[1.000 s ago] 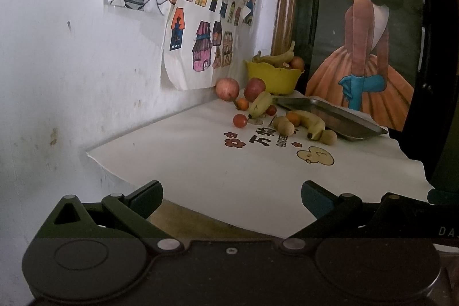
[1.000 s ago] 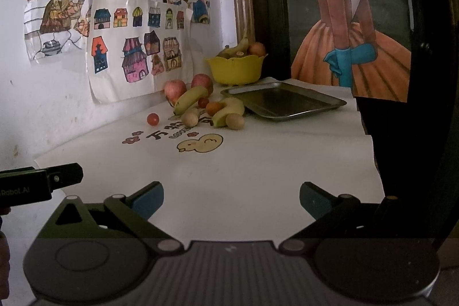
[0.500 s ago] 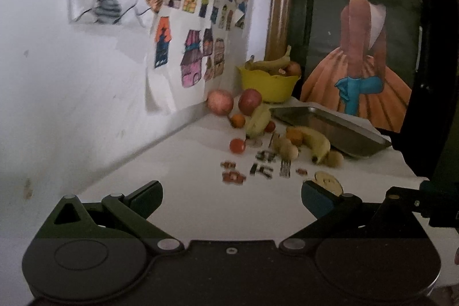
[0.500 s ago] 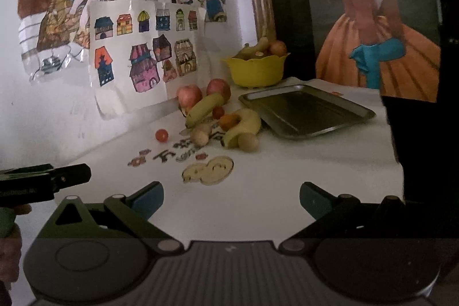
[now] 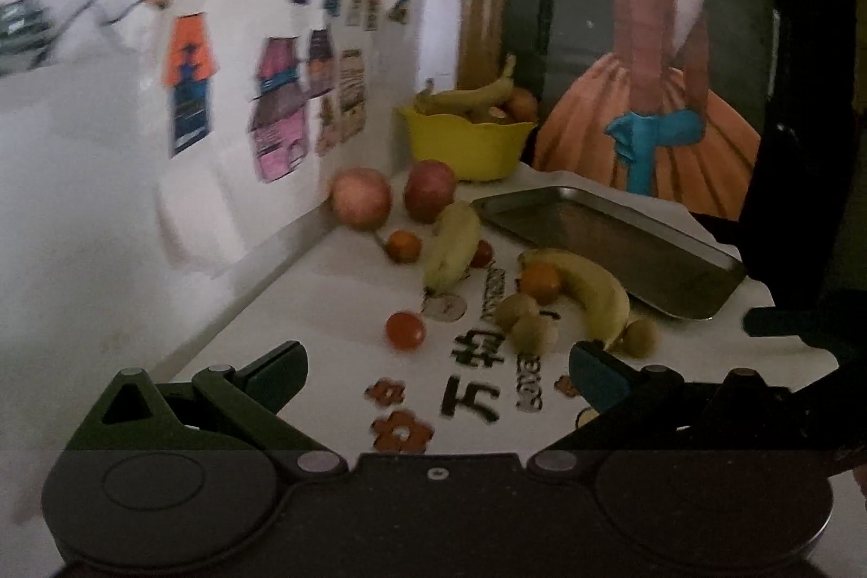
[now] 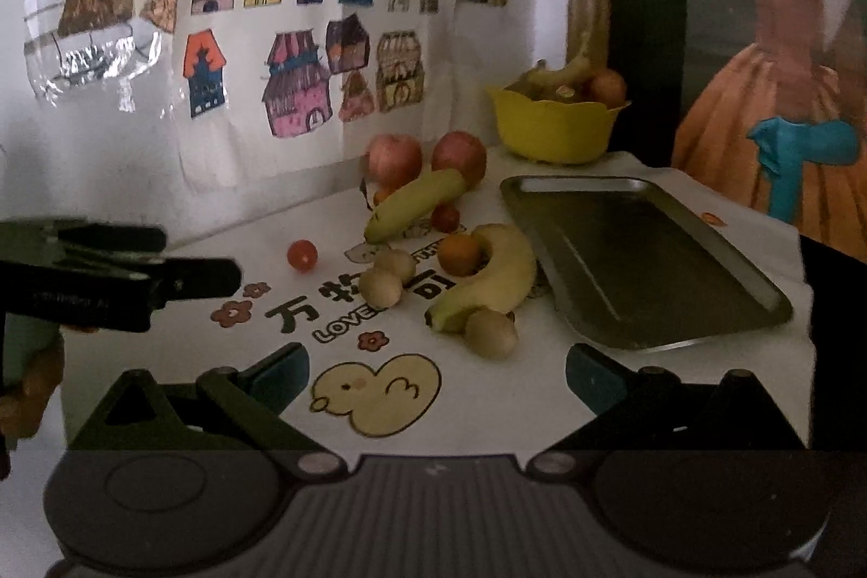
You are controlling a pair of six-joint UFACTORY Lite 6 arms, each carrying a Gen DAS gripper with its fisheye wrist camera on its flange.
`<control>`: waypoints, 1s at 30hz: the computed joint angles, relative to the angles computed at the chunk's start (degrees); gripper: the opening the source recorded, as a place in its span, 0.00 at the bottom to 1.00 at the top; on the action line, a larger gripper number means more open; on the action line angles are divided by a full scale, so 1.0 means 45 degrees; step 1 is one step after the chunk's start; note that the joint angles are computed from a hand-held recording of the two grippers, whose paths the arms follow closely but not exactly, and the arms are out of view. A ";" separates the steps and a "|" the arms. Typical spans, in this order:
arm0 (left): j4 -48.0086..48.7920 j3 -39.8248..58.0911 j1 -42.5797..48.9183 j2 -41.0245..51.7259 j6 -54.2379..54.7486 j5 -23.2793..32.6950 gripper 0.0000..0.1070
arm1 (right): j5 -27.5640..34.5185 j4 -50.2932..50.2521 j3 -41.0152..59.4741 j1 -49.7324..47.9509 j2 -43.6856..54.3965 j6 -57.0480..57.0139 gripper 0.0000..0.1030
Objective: Organize fruits
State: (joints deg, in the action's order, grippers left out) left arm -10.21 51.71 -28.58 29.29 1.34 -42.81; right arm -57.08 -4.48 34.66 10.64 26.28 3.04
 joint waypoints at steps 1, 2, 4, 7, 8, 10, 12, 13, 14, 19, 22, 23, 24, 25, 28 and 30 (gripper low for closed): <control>0.0152 0.0363 -0.0013 0.0229 0.0073 0.0112 0.96 | 0.0116 -0.0373 0.0267 -0.0199 0.0201 0.0045 1.00; 0.0343 0.0778 0.0000 0.0489 0.0100 0.0301 0.96 | 0.0311 -0.0683 0.0551 -0.0392 0.0364 0.0034 1.00; 0.0629 0.1531 -0.0031 0.0975 0.0110 0.0697 0.96 | 0.0631 -0.1132 0.1000 -0.0709 0.0618 -0.0084 1.00; 0.0926 0.2492 -0.0167 0.1601 0.0212 0.1126 0.96 | 0.1001 -0.1826 0.1580 -0.1135 0.0971 -0.0067 1.00; 0.0890 0.2805 -0.0243 0.1807 0.0336 0.1264 0.96 | 0.1176 -0.1925 0.1752 -0.1198 0.1029 -0.0076 1.00; 0.1012 0.3310 -0.0320 0.2144 0.0400 0.1530 0.96 | 0.1392 -0.2130 0.2046 -0.1374 0.1231 -0.0092 1.00; 0.1176 0.3887 -0.0369 0.2523 0.0446 0.1864 0.96 | 0.1547 -0.2354 0.2222 -0.1509 0.1349 -0.0094 0.98; 0.1279 0.4074 -0.0359 0.2668 0.0435 0.1962 0.96 | 0.1626 -0.2489 0.2338 -0.1580 0.1432 -0.0094 0.97; 0.1398 0.4329 -0.0357 0.2843 0.0424 0.2093 0.96 | 0.1720 -0.2642 0.2422 -0.1662 0.1474 -0.0092 0.96; 0.2772 0.5029 -0.0099 0.3309 -0.0686 0.2480 0.93 | 0.2098 -0.2963 0.2999 -0.1880 0.1828 -0.0071 0.87; 0.3699 0.5465 0.0037 0.3601 -0.1432 0.2645 0.89 | 0.2231 -0.3040 0.3281 -0.1938 0.2014 -0.0076 0.81; 0.3971 0.5619 0.0066 0.3699 -0.1603 0.2717 0.87 | 0.2271 -0.3105 0.3375 -0.1958 0.2072 -0.0062 0.79; 0.4133 0.5753 0.0077 0.3788 -0.1688 0.2775 0.86 | 0.2322 -0.3191 0.3511 -0.1985 0.2158 -0.0022 0.76; 0.4233 0.5861 0.0079 0.3851 -0.1750 0.2846 0.85 | 0.2345 -0.3284 0.3605 -0.2025 0.2239 0.0016 0.75; 0.4723 0.6458 0.0105 0.4199 -0.2206 0.3214 0.80 | 0.2613 -0.3466 0.4013 -0.2062 0.2499 0.0158 0.66; 0.4858 0.6923 0.0092 0.4463 -0.2407 0.3511 0.76 | 0.2753 -0.3620 0.4272 -0.2100 0.2682 0.0299 0.61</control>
